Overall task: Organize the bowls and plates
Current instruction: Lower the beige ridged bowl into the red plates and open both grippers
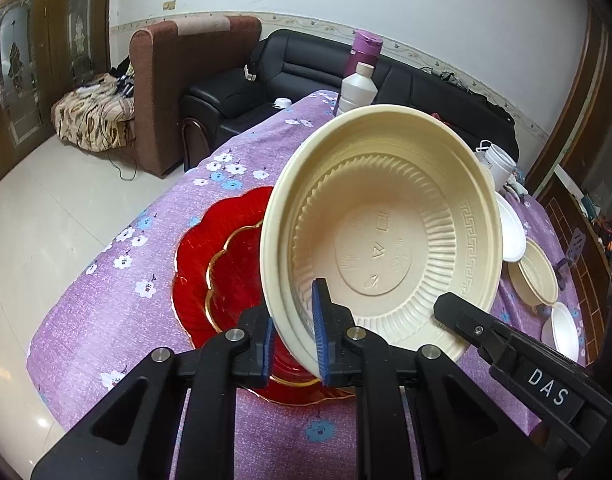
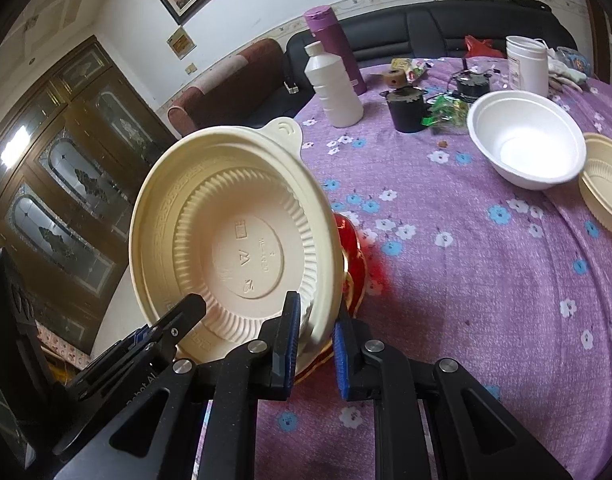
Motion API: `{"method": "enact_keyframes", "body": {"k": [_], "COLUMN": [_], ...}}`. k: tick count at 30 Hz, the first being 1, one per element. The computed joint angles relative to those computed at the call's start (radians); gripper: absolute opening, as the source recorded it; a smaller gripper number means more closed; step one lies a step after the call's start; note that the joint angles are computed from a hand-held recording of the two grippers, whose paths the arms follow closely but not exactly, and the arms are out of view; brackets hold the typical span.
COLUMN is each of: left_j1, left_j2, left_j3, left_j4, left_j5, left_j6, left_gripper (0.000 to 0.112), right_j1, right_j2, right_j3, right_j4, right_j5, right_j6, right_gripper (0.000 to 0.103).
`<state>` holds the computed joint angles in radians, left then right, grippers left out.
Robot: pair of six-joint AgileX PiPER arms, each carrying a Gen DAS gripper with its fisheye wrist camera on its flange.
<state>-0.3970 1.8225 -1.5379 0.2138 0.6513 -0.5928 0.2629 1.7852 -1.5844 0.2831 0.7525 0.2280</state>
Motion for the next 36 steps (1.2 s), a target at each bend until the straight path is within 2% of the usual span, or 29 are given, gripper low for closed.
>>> {"method": "enact_keyframes", "body": {"k": [13, 36], "left_j1": [0.072, 0.090], "left_j2": [0.053, 0.088], "left_j3": [-0.030, -0.049], "left_j4": [-0.123, -0.156], "left_j5": [0.055, 0.093], "left_j6": [0.081, 0.105], "left_gripper": [0.015, 0.015], "right_j1": [0.016, 0.029], "right_j2": [0.146, 0.211], "right_j3": [-0.174, -0.235], "right_j4": [0.022, 0.013], "right_j5": [0.126, 0.173], "right_j6": [-0.012, 0.011], "right_gripper": [0.014, 0.014]}}
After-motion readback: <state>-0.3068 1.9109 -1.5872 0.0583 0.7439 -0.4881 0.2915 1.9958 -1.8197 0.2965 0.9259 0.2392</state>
